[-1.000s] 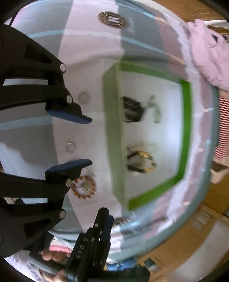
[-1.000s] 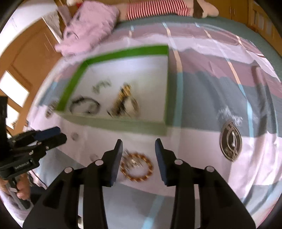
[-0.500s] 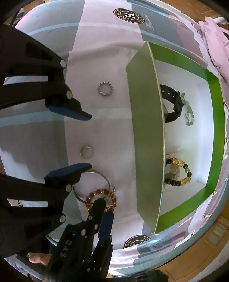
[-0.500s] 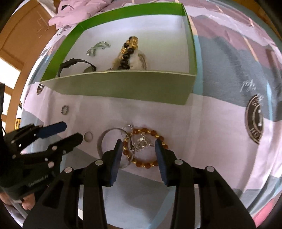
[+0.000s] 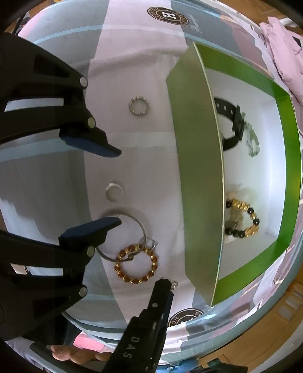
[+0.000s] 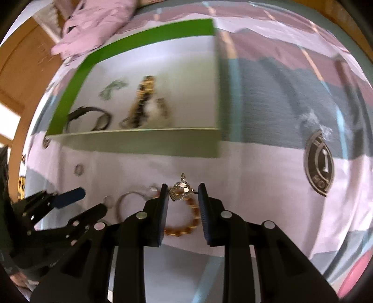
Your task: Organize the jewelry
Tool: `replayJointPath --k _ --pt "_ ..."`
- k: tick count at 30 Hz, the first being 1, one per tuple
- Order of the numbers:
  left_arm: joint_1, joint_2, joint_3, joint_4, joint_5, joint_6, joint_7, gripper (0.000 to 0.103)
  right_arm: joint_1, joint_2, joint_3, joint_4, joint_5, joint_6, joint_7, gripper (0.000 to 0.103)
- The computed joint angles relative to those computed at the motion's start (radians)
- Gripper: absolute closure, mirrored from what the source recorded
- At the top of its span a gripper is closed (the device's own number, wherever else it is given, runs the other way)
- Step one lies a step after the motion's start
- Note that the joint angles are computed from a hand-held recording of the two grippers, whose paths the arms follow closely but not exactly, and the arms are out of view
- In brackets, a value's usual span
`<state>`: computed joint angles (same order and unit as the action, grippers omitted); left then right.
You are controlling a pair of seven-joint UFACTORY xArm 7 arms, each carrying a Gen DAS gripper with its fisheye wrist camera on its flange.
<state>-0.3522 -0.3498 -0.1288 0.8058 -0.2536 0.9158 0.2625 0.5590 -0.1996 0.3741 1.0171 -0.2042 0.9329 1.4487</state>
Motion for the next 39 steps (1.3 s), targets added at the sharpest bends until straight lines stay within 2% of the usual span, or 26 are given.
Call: replayJointPath --k 4,10,12,14,16,24,29,34,36,39 --pt "-0.015 0.03 -0.011 0.012 -0.014 -0.008 -0.003 0.049 0.0 -0.03 -0.006 -0.022 0.024 0.072 0.002 0.077" --pt "-0.018 0.071 -0.038 0.018 0.033 -0.046 -0.053 0.05 -0.007 -0.031 -0.004 -0.031 0.042 0.064 -0.005 0.077" --pt "-0.013 0.084 -0.043 0.025 0.062 -0.061 -0.078 0.058 -0.007 -0.038 -0.005 -0.037 0.046 0.062 -0.008 0.077" --pt "-0.002 0.094 -0.036 0.034 0.074 -0.061 -0.105 0.079 -0.01 -0.023 -0.001 -0.028 0.044 0.058 -0.003 0.077" --pt "0.008 0.106 -0.015 0.052 0.055 -0.04 -0.112 0.083 -0.01 -0.023 -0.006 -0.03 0.048 0.058 -0.009 0.077" --pt "0.046 0.112 0.0 0.063 0.067 -0.015 -0.132 0.083 -0.013 -0.014 -0.006 -0.023 0.053 0.075 -0.013 0.077" --pt "0.046 0.107 -0.002 0.055 0.073 -0.016 -0.123 0.082 -0.014 -0.027 0.004 -0.016 -0.008 0.052 0.022 0.076" --pt "0.034 0.129 -0.011 0.072 0.057 -0.018 -0.136 0.075 0.009 0.015 -0.016 -0.011 0.081 -0.032 -0.082 0.077" --pt "0.029 0.141 -0.013 0.079 0.052 -0.019 -0.131 0.072 0.019 0.062 -0.015 0.026 0.1 0.015 -0.116 0.077" --pt "0.025 0.145 -0.024 0.075 0.069 -0.032 -0.14 0.071 0.028 0.1 -0.021 0.055 0.097 0.074 -0.11 0.076"
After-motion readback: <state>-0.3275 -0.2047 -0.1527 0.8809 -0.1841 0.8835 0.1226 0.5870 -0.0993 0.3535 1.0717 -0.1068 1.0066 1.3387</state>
